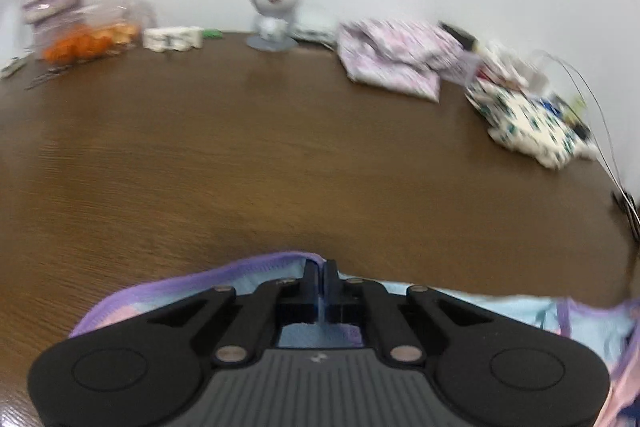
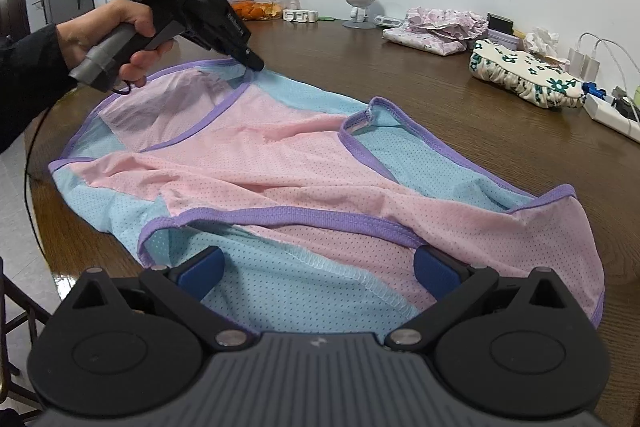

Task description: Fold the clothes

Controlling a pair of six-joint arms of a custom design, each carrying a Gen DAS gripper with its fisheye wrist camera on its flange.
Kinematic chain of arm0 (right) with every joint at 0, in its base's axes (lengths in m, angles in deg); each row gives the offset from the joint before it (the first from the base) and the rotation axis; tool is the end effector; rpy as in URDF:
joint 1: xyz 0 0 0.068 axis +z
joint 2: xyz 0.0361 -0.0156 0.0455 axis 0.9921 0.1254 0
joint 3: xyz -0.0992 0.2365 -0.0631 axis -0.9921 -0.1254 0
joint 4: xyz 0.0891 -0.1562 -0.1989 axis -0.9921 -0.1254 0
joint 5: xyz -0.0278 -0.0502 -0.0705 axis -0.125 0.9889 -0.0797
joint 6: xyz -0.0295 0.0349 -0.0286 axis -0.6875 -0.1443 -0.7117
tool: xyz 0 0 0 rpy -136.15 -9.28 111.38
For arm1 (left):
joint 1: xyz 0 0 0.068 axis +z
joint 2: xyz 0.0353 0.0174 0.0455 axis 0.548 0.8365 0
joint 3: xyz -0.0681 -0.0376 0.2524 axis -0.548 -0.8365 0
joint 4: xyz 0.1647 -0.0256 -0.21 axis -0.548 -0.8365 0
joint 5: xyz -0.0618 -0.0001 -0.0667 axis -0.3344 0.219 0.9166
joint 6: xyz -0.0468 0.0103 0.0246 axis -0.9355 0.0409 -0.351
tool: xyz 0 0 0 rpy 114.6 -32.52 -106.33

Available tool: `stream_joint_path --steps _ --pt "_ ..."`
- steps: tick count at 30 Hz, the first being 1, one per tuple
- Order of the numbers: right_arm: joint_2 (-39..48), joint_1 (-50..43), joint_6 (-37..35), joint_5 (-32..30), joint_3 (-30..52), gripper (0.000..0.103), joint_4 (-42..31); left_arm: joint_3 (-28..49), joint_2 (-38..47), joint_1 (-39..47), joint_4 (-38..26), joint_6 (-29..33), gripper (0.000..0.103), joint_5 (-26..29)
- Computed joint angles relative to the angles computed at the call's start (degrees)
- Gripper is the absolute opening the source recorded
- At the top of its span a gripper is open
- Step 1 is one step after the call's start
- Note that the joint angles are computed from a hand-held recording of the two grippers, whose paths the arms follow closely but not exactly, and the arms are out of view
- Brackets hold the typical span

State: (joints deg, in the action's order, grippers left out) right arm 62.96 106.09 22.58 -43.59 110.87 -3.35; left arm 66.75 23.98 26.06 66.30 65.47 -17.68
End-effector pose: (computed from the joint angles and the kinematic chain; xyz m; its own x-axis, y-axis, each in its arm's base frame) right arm 0.1778 0.0760 0.2232 -0.6190 -0.2135 -0.7558 -0.3554 0.9343 0.0272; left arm 0.4131 -0.0587 0.2277 -0.7354 0.0704 -0.6740 0.2333 0.9601 -0.1542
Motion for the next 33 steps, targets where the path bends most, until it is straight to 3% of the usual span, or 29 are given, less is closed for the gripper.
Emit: stream_joint_path --steps 2,3,4,7,10,13,15,20,22,29,31,33 --pt "-1.1 -1.4 -0.2 -3.4 0.2 0.099 -0.8 -0.6 0.0 0.8 2.1 -3.0 0.012 -0.9" --pt "-2.5 -2.5 0.0 -5.9 -0.1 0.099 -0.9 -0.4 -0.2 1.1 1.0 -3.7 0.021 -1.6" --pt "-4.0 -3.1 0.4 -7.2 -0.4 0.099 -1.1 -0.3 -0.3 1.4 0.0 -4.5 0.038 -2.2" --pt "-8.4 -4.6 1.8 -10.3 -1.0 0.099 -1.9 -3.0 -4.5 3.1 -3.9 -2.4 0.042 0.4" --pt "-11.5 -5.4 1.5 -12.4 -1.7 0.097 -3.2 -12.3 -15.5 4.6 -7.1 6.1 0.049 5.3" --pt "-11.5 -4.9 1.3 -12.9 -1.9 0.077 -5.2 -21.7 -27.2 3.9 -11.8 15.9 0.05 5.5" --pt "-12.2 -4.2 1.7 -12.9 -3.0 0.074 -5.2 -27.5 -34.9 2.8 -14.6 20.3 0.05 4.5" --pt "-13.9 0.3 0.9 -9.3 -4.9 0.058 -5.1 -36.9 -44.3 3.6 -17.7 22.7 0.05 7.4" --pt "-14.3 1.3 1.6 -6.5 -4.4 0.051 -6.6 -40.5 -47.4 4.5 -15.2 21.7 0.05 7.2" --pt "-21.2 -9.8 1.1 -13.4 -3.4 0.042 -16.9 -44.3 -49.7 8.1 -11.6 24.1 0.051 11.4" --pt "-23.6 -11.8 0.7 -15.0 -3.3 0.042 -19.7 -44.2 -49.6 8.2 -11.4 24.2 0.051 11.0" --pt "-25.6 -13.5 1.2 -17.7 -2.9 0.051 -21.8 -44.2 -50.7 7.2 -12.2 23.9 0.051 10.0"
